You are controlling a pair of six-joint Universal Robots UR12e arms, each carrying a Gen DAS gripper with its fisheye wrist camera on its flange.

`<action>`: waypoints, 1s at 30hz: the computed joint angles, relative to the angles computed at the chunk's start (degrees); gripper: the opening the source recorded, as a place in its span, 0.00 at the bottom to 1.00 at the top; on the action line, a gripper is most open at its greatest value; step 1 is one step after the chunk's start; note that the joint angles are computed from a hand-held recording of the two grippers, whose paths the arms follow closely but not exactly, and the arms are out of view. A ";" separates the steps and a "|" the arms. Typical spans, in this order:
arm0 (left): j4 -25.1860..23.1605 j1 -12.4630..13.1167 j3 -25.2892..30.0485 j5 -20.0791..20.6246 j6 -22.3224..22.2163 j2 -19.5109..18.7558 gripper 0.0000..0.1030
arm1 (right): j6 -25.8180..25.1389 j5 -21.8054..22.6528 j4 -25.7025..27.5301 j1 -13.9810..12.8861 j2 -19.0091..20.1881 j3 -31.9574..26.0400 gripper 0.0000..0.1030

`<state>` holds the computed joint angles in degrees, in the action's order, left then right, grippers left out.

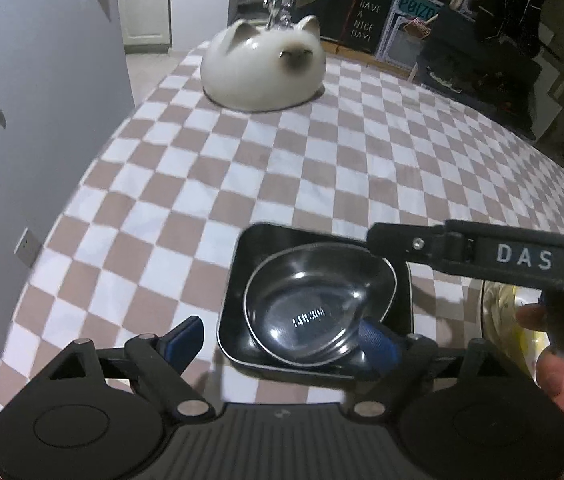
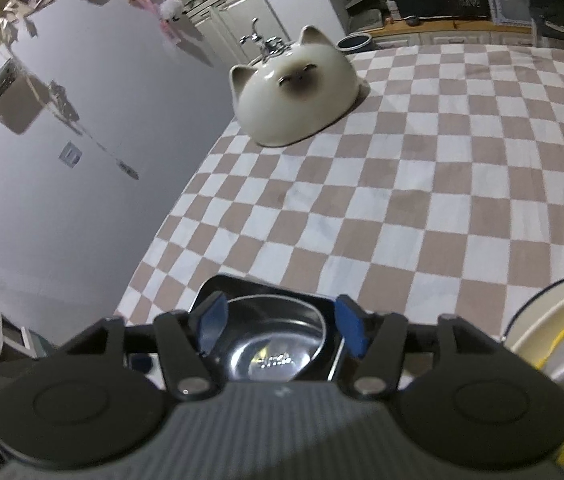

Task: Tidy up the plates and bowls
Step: 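Lower the saucepan into the top steel tray and open both tools, then close both tools on the stacked trays' rim and lift the stack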

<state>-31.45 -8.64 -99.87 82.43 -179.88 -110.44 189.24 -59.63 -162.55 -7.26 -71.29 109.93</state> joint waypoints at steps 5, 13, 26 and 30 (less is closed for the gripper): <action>1.77 0.61 0.24 0.11 0.91 0.09 0.84 | 1.96 -1.08 1.05 -0.33 -0.92 0.48 0.84; -1.21 1.59 3.35 1.71 3.60 -1.75 0.46 | -0.82 -6.94 5.33 0.70 -3.09 1.18 0.98; -5.54 1.58 7.68 0.85 6.92 -4.97 0.31 | 2.73 -3.97 10.18 -0.29 -3.39 1.32 0.32; -7.21 1.17 8.54 3.17 8.74 -5.70 0.31 | 2.09 -5.20 10.12 0.18 -3.34 1.25 0.26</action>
<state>-38.66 -7.47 -91.34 85.60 -171.14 -116.13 191.33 -64.82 -152.43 -7.08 -74.64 111.18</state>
